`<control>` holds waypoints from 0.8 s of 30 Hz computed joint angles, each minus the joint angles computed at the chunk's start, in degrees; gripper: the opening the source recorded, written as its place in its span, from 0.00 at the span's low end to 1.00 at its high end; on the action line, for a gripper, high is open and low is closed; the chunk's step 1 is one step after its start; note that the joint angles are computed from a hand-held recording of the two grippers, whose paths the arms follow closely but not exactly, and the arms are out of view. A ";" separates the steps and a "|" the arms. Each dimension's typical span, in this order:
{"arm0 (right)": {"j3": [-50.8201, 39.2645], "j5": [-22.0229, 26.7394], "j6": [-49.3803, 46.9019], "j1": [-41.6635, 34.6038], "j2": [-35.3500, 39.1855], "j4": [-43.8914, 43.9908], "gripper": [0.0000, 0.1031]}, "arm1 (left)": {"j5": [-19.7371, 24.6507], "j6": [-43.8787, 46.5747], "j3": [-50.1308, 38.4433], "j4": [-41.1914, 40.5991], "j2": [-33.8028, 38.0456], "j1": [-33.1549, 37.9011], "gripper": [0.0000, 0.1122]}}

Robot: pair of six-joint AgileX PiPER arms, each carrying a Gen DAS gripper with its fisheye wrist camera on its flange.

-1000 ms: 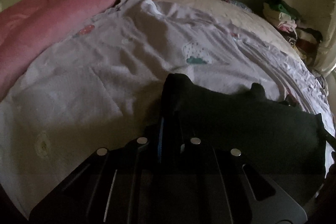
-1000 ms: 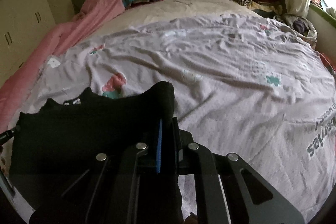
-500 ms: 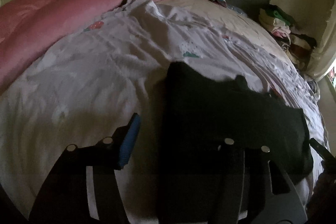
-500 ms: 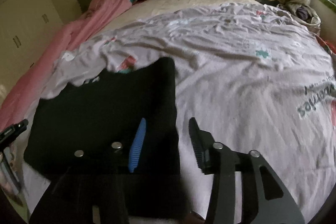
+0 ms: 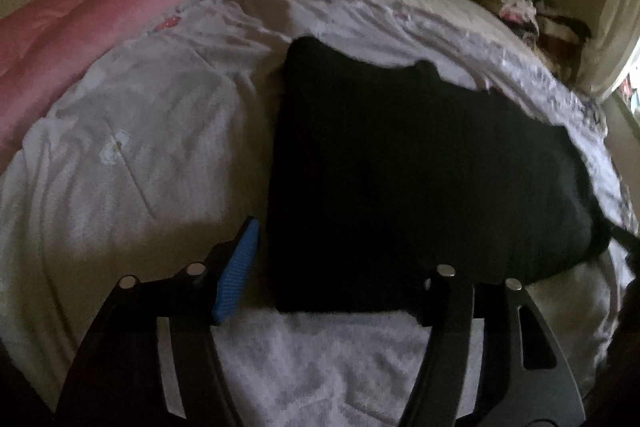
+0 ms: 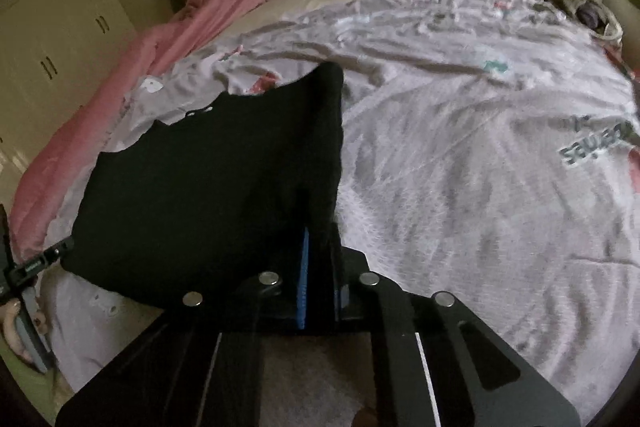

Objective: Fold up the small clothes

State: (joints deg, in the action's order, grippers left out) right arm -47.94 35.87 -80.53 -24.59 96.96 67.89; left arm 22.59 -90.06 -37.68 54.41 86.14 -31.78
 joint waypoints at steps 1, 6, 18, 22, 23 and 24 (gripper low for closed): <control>0.29 0.60 -0.31 -0.62 -0.41 0.34 0.07 | -0.36 0.90 0.08 -0.89 0.40 -0.16 0.37; 0.95 -1.31 1.38 -0.68 -0.07 -1.20 0.08 | 2.00 -0.64 0.36 0.07 0.22 -2.50 0.37; 5.22 -0.52 -1.88 -4.33 -3.92 1.39 0.22 | 3.76 -3.79 1.71 1.49 -0.97 -5.30 0.42; 6.85 -0.50 -3.05 -5.61 -6.18 1.86 0.41 | 4.77 -3.97 2.18 0.92 -2.09 -6.45 0.43; 7.50 -0.43 -3.23 -6.22 -7.17 2.09 0.45 | 4.86 -3.90 2.09 0.87 -2.07 -6.50 0.43; 7.93 -0.21 -3.51 -6.67 -7.76 2.29 0.47 | 5.12 -4.04 2.21 0.82 -2.31 -6.84 0.43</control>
State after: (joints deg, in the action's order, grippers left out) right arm -40.01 35.66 -84.04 -31.26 89.20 70.18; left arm 27.71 -94.10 -35.47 55.23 83.83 -38.62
